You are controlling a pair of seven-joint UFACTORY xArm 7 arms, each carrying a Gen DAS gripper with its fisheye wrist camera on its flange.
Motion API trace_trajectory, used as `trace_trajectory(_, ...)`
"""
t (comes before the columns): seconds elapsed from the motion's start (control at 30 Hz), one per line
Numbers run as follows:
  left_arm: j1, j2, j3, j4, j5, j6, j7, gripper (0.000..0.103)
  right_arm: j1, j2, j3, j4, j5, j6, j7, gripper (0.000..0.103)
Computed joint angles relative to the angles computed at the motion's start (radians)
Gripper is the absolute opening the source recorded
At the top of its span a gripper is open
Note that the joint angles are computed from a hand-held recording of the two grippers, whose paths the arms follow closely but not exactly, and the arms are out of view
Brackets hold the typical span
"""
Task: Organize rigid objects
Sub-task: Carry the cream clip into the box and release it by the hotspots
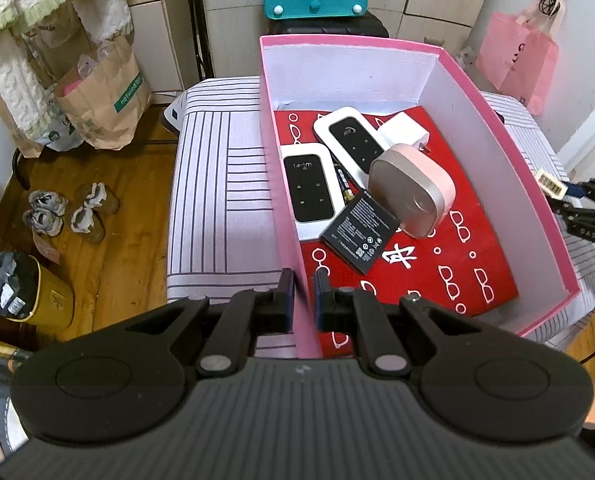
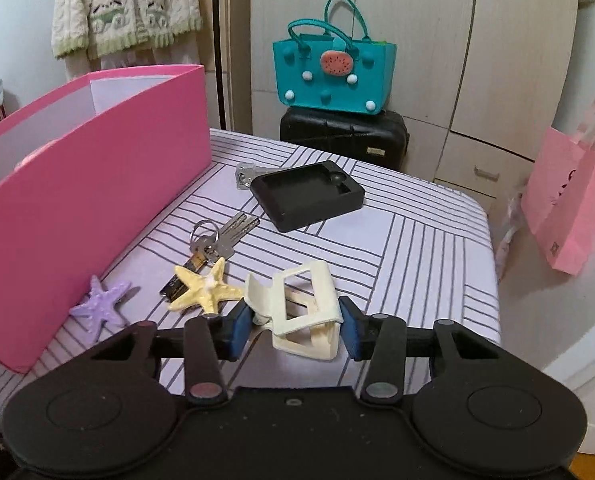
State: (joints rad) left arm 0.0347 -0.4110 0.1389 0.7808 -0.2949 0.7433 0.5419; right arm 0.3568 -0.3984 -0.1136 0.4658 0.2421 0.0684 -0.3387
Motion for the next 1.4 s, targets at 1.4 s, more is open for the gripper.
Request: trace_trajectory(1.4,-0.004,0.009,0.051,0.009,-0.131,0.024,0.139,0.01,0.241,0.595,0.037,0.953,0.343,0.599,-0.245,0.051)
